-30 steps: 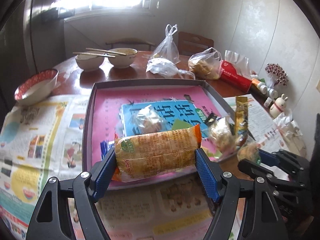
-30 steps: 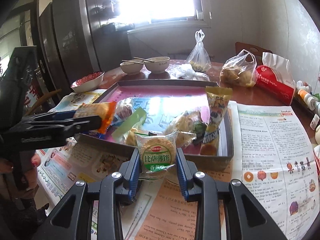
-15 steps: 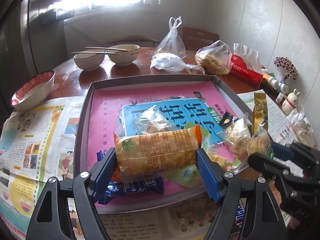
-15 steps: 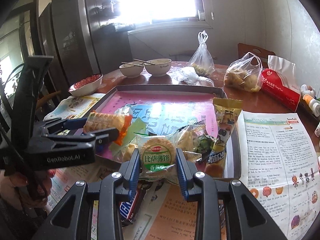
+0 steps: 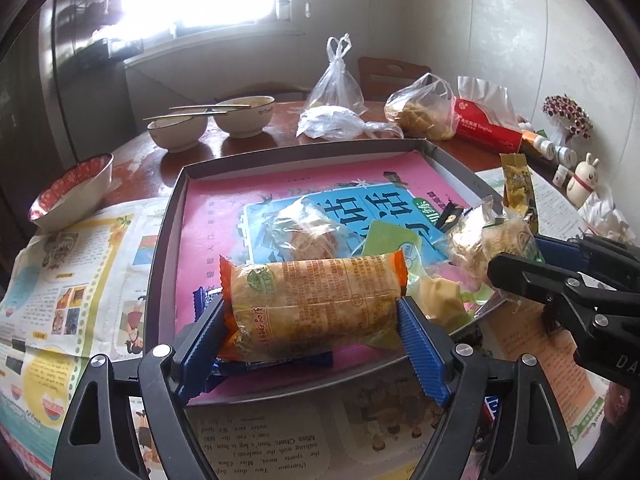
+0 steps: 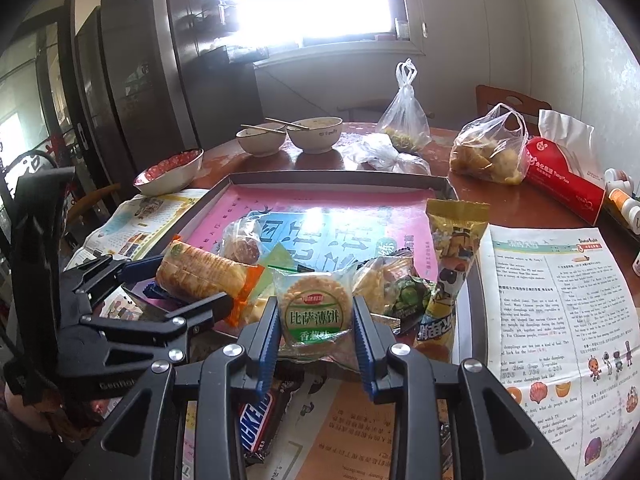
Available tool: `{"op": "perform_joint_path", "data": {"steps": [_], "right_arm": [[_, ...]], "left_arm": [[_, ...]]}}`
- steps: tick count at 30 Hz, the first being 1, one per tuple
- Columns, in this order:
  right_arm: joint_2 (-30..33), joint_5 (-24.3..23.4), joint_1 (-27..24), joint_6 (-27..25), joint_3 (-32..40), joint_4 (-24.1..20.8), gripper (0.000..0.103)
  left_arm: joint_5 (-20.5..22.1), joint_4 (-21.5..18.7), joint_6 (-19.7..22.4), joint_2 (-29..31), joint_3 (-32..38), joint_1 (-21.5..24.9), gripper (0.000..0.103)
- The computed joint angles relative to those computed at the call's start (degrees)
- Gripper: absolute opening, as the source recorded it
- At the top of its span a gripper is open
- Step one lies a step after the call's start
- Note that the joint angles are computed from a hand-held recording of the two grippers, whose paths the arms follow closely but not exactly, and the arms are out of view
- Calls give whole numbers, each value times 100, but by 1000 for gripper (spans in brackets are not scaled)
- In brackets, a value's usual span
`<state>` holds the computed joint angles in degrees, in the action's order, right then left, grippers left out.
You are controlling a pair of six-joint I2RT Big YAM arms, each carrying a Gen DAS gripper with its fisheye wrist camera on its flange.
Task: Organize snacks
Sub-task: 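Carry the bread roll over the tray with the left tool while the right tool carries the biscuit packet, then release the bread roll in the tray while the right tool releases the biscuit packet there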
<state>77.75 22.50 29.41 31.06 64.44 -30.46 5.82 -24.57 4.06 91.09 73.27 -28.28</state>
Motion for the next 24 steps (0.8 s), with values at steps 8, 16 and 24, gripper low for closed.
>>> {"op": "perform_joint_path", "data": {"steps": [8,16,24], "right_arm": [[74,-28,-12,-85,71,8,35],[254,-66,-7,-228,268,-48,35],[443,-54,-9,-311,481,-64,39]], "left_arm": [[224,44,-73,-75,-99,81,85],[484,66,-109,-120,-165,190,85],[599,18,-194,-66,-79,271,86]]}}
